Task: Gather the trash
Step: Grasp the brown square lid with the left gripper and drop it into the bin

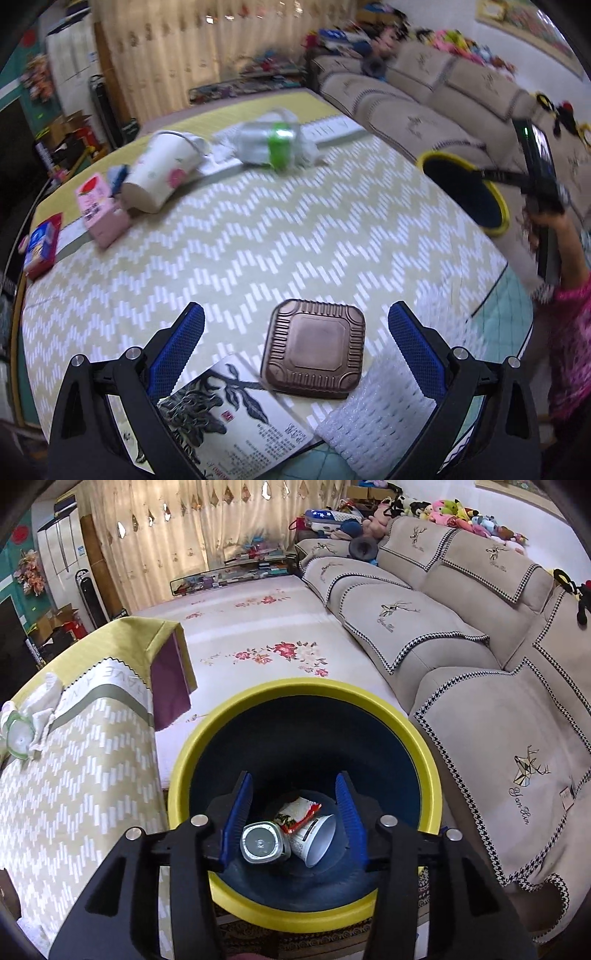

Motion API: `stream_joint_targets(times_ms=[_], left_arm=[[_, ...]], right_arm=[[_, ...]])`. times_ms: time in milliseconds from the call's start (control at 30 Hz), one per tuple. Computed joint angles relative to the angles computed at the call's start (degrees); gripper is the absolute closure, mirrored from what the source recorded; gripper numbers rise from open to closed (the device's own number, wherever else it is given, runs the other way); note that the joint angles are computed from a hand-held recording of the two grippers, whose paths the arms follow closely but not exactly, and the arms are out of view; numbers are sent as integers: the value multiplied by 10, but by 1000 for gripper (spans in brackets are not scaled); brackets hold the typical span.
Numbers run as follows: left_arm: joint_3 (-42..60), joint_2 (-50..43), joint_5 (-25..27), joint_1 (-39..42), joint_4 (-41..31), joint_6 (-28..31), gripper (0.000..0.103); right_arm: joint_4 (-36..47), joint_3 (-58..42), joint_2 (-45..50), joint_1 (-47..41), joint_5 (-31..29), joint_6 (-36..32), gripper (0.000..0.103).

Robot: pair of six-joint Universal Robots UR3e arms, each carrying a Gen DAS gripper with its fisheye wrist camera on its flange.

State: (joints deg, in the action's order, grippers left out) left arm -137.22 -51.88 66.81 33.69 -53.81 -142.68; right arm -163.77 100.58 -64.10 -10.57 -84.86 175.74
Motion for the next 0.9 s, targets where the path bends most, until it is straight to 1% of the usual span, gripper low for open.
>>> stream_joint_targets(times_ms=[200, 267, 367, 467, 500, 533, 600, 633, 767, 900], left_arm=[[16, -93, 48, -71, 63, 7, 14], [25, -125, 62, -86, 71, 7, 19], [31, -149, 70, -94, 73, 10, 25], [37, -167, 70, -96, 69, 13, 33], [38, -169, 70, -96, 71, 12, 33], [38, -171, 67, -94, 71, 13, 39], [45, -168, 53, -82, 53, 17, 39], [46, -167, 49, -81, 51, 16, 43], [63, -169, 40, -74, 49, 4, 43], [93, -164, 26, -77, 47, -21, 43]], right_arm=[[2, 5, -7, 2, 8, -1, 58], [3, 5, -7, 3, 11, -3, 58], [5, 3, -7, 5, 13, -5, 58], [5, 5, -8, 5, 16, -7, 58], [5, 5, -8, 5, 17, -8, 58], [5, 5, -8, 5, 17, -8, 58], [4, 8, -10, 5, 19, -9, 58], [4, 10, -11, 5, 21, -9, 58], [-3, 22, -22, 3, 29, -10, 58], [-13, 39, -43, -2, 41, -11, 58]])
